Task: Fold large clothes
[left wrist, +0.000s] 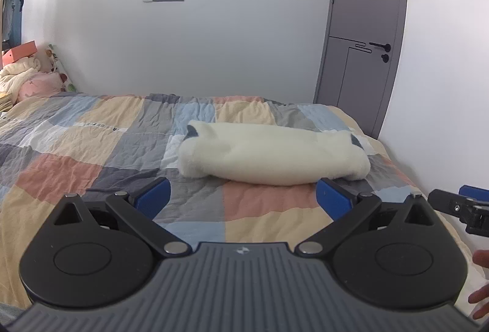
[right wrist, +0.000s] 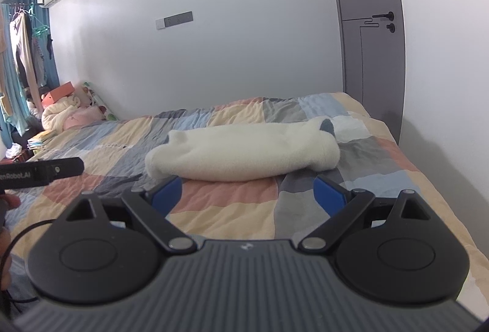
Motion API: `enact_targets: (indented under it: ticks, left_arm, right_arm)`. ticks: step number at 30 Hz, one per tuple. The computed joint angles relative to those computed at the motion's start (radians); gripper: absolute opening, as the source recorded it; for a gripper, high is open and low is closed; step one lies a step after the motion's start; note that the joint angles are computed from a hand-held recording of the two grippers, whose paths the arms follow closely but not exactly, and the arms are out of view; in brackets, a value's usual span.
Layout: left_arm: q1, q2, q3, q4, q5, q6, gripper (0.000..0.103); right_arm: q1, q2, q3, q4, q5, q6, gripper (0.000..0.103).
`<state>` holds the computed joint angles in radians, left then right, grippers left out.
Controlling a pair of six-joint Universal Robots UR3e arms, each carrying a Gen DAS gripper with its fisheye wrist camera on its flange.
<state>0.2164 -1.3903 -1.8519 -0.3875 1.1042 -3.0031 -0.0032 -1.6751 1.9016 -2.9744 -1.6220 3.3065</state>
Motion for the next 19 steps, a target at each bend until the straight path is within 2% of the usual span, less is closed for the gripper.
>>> enact_targets:
  ticks: [19]
  left_arm:
    - [0.010,0.079,-0.043,-0.023,-0.021,-0.003,0.103]
  right_arm:
    - [0.029,-0.043,0.041,0.033,-0.035,0.018,0.094]
